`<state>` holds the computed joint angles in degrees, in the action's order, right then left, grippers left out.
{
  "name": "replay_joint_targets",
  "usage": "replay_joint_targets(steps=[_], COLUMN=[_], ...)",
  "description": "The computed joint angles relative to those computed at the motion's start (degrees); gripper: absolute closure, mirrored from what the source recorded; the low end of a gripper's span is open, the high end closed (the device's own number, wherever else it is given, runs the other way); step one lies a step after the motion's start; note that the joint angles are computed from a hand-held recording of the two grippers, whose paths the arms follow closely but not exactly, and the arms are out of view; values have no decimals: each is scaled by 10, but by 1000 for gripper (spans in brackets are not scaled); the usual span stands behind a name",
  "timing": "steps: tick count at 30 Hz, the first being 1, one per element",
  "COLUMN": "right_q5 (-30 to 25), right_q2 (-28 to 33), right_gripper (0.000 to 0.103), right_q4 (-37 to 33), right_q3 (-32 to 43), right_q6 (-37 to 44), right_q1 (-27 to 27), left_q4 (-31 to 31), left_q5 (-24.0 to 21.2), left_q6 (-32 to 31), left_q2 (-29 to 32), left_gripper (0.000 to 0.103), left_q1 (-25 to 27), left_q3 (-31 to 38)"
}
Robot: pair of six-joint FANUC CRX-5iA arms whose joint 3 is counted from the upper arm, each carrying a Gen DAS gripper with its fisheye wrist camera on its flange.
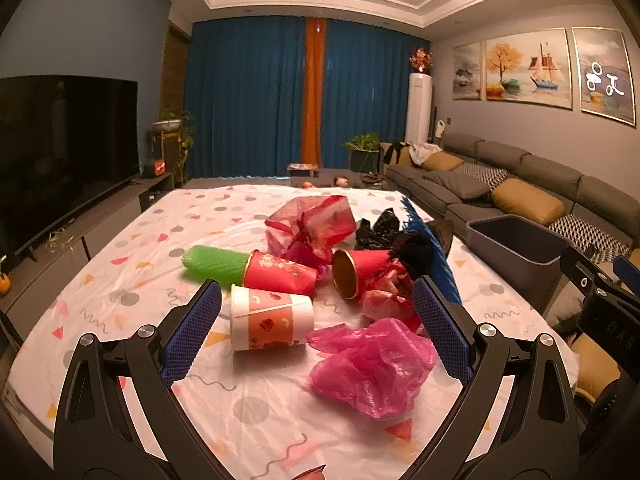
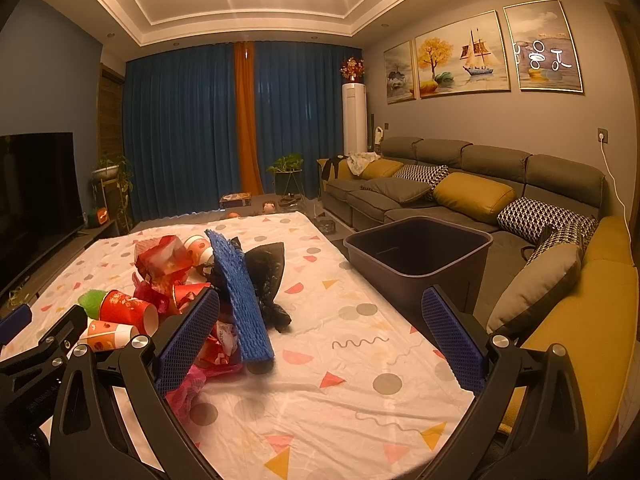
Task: Collect trash
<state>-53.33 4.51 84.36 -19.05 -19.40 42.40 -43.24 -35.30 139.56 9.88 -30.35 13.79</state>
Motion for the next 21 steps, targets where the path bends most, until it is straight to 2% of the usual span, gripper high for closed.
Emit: replay_joint_targets(steps=[5, 9, 13, 18, 21], right_q5=[4, 7, 14, 19, 25], right_q2=[3, 7, 10, 13, 14], right_gripper=[5, 5, 5, 5, 5], right_q4=[-5, -8, -12, -16, -18], right_q3=[1, 3, 3, 5, 6], right_q6=[3, 5, 7, 8, 10], right_q1=[-1, -2, -3, -4, -6], left_q4=[-11, -52, -32, 40, 90], left_q5=[8, 6, 29, 38, 58], left_q6=[12, 60, 57, -14, -63], left_q2=[-7, -12, -19, -16, -15], left_gripper=[8, 8, 8, 8, 8], left_q1=[4, -6, 5, 25, 37], left_q3=[-16, -27, -45, -57, -70])
